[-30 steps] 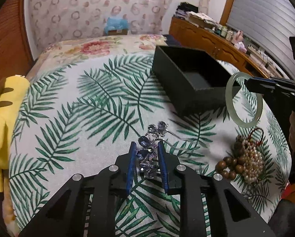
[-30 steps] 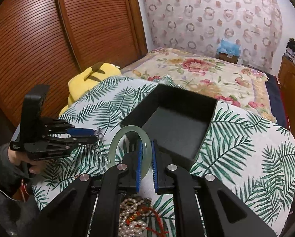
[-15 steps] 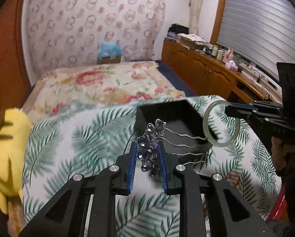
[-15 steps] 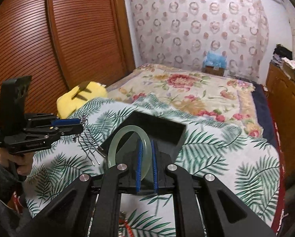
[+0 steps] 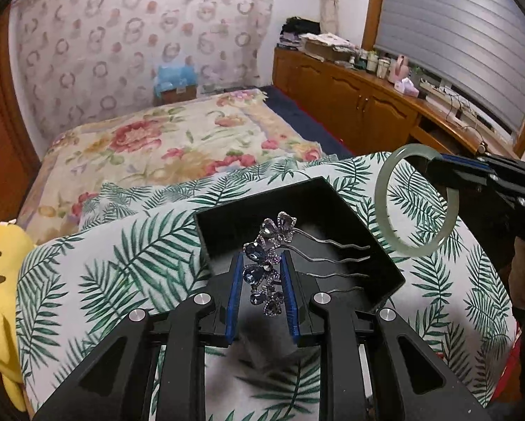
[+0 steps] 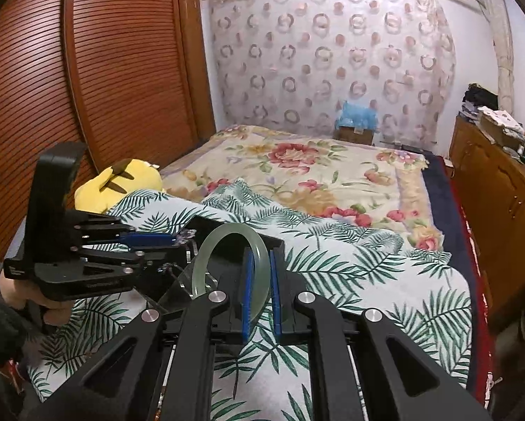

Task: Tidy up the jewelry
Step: 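Carry the hair comb and jade bangle into the black box and release both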

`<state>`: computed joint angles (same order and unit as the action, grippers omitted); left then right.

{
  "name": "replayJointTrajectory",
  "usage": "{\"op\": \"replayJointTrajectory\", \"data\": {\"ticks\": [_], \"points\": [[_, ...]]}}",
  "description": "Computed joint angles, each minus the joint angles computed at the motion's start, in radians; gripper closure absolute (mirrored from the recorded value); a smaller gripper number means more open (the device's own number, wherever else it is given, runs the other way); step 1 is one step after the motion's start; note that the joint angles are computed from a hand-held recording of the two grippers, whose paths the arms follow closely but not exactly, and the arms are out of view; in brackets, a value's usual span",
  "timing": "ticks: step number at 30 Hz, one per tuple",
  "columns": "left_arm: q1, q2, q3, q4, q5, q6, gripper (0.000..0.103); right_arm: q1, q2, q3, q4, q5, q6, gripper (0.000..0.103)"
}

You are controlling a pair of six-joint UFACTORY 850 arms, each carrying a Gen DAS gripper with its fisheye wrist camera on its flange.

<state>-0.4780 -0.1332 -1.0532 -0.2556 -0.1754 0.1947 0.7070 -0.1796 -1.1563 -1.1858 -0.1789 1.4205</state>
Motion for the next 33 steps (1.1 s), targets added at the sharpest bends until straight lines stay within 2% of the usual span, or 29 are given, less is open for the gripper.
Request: {"op": "replayJointTrajectory", "data": {"ticks": [1, 3, 7, 14, 21, 23, 27, 29, 31, 33], "points": [[0.001, -0.007, -0.006, -0.029, -0.007, 0.027, 0.083, 0.0, -0.009, -0.006, 0.024, 0.005, -0.025, 0.092], [0.003, -0.005, -0.002, -0.106, 0.003, 0.093, 0.073, 0.002, -0.027, -0.017, 0.085, 0.012, -0.091, 0.092], [0.016, 0.017, 0.018, -0.245, 0.008, 0.213, 0.071, 0.003, -0.06, -0.041, 0.228, 0.021, -0.233, 0.092], [0.035, 0.087, 0.076, -0.207, 0.036, 0.149, 0.067, 0.014, -0.123, -0.094, 0.517, 0.021, -0.543, 0.092], [0.041, 0.14, 0.128, -0.14, 0.049, 0.067, 0.067, 0.025, -0.193, -0.155, 0.726, -0.034, -0.799, 0.092], [0.04, 0.153, 0.144, -0.095, 0.054, 0.022, 0.067, 0.03, -0.204, -0.162, 0.697, -0.05, -0.779, 0.092], [0.043, 0.184, 0.183, -0.161, 0.056, 0.074, 0.067, 0.04, -0.197, -0.154, 0.593, -0.056, -0.68, 0.09], [0.04, 0.197, 0.2, -0.138, 0.059, 0.05, 0.067, 0.042, -0.187, -0.146, 0.563, -0.058, -0.642, 0.09], [0.036, 0.214, 0.221, -0.093, 0.061, 0.005, 0.067, 0.049, -0.169, -0.128, 0.466, -0.063, -0.532, 0.09], [0.037, 0.231, 0.242, -0.11, 0.064, 0.019, 0.067, 0.054, -0.145, -0.105, 0.391, -0.059, -0.444, 0.09]]}}
